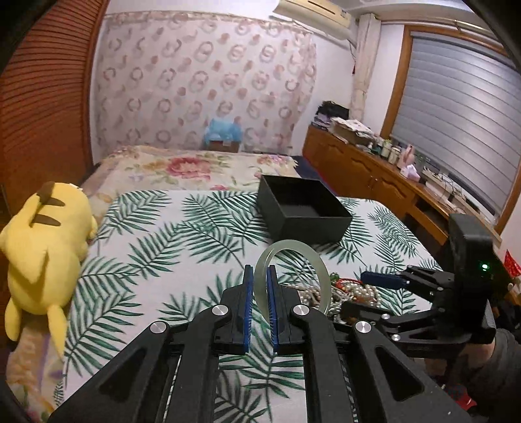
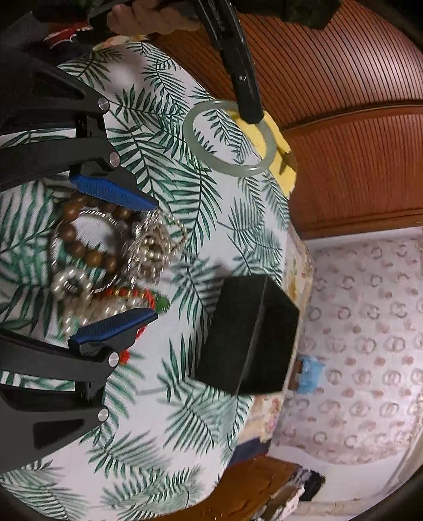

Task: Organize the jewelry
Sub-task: 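Grasp the silver hair comb with the right gripper while the left gripper holds the bangle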

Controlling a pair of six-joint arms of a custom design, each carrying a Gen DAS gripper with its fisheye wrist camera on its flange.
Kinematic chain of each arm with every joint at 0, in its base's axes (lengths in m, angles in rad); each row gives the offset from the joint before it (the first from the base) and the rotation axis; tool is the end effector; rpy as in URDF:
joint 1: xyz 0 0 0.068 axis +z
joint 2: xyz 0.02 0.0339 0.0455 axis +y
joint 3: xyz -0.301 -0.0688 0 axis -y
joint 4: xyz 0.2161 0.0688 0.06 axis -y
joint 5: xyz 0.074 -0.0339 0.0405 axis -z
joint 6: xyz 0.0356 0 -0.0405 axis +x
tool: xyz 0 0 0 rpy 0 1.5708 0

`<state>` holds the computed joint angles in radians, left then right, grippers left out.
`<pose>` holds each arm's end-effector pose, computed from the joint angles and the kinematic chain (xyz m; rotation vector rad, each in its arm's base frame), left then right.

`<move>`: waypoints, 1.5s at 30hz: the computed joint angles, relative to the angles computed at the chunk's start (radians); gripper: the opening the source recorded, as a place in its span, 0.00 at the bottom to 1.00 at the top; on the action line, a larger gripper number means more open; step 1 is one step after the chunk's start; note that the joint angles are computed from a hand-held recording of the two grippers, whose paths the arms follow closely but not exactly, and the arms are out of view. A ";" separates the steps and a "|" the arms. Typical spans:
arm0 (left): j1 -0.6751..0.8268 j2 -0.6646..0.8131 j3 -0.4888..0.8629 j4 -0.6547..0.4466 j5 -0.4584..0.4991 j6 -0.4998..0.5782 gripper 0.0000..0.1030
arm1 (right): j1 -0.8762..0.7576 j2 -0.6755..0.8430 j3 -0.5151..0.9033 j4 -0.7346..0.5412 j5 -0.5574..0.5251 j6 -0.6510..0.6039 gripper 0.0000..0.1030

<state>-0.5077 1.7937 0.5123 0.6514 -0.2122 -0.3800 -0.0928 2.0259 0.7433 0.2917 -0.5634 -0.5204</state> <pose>0.2602 -0.1362 0.1530 0.0214 2.1971 -0.2680 0.3286 -0.0115 0.1066 -0.7097 2.2950 0.4448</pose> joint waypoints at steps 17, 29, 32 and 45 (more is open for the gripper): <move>0.016 0.006 -0.041 0.051 0.002 -0.006 0.07 | 0.109 0.094 0.132 -0.107 0.123 -0.014 0.62; 0.017 0.024 -0.041 0.063 0.003 -0.002 0.07 | 0.062 0.023 0.094 -0.115 0.040 -0.064 0.41; 0.018 0.026 -0.041 0.064 0.003 -0.002 0.07 | 0.057 -0.003 0.075 -0.079 0.048 -0.059 0.33; 0.018 0.026 -0.038 0.061 0.005 -0.005 0.07 | 0.063 0.067 0.157 -0.128 0.038 -0.044 0.60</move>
